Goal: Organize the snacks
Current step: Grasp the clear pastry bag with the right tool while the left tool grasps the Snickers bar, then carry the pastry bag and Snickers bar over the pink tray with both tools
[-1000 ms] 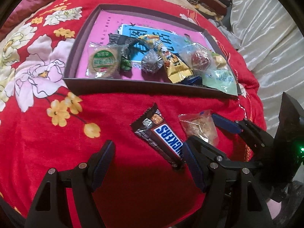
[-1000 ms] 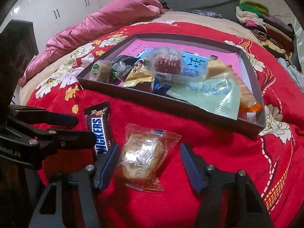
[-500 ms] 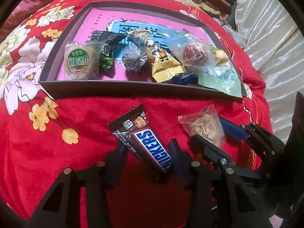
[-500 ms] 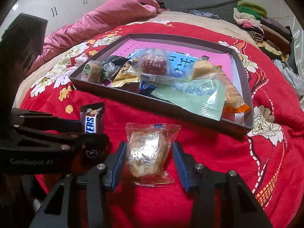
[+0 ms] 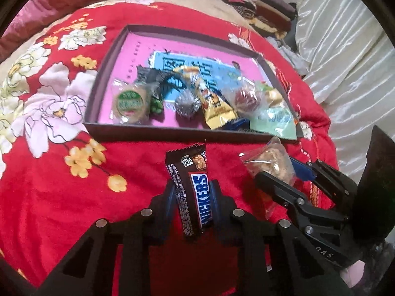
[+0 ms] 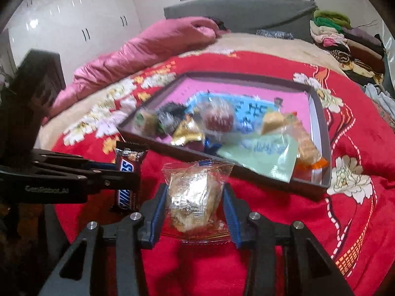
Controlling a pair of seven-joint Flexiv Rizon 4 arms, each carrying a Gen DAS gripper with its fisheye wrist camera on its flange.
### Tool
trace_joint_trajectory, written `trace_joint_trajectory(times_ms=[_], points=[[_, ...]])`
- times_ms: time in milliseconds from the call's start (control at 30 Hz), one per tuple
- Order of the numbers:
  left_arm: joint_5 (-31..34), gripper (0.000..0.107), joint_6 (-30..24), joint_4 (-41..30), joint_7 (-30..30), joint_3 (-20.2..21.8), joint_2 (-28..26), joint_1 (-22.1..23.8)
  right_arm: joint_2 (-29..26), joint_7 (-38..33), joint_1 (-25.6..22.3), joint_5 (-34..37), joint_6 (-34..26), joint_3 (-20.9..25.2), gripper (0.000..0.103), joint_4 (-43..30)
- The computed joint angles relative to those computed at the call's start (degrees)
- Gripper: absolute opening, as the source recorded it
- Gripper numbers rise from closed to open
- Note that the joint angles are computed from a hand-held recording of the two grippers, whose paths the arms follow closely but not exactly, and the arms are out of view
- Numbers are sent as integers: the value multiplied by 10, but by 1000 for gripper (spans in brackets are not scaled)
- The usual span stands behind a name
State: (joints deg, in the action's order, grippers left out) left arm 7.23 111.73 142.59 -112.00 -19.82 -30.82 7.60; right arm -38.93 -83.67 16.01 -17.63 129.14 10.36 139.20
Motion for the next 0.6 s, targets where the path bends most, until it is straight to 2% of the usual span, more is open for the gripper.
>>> trace_joint_trajectory(times_ms=[200,333,600], points=[[15,27,18,18,-13,-5,34,23,-2,2,-13,-1,52,8,43,4],[18,27,22,17,-17,8,54,17,-2,9,-19,-5,80,6,43,5],[9,27,18,1,-14,33,65,-5,-3,19,-16,10,94,-8,43,-6]])
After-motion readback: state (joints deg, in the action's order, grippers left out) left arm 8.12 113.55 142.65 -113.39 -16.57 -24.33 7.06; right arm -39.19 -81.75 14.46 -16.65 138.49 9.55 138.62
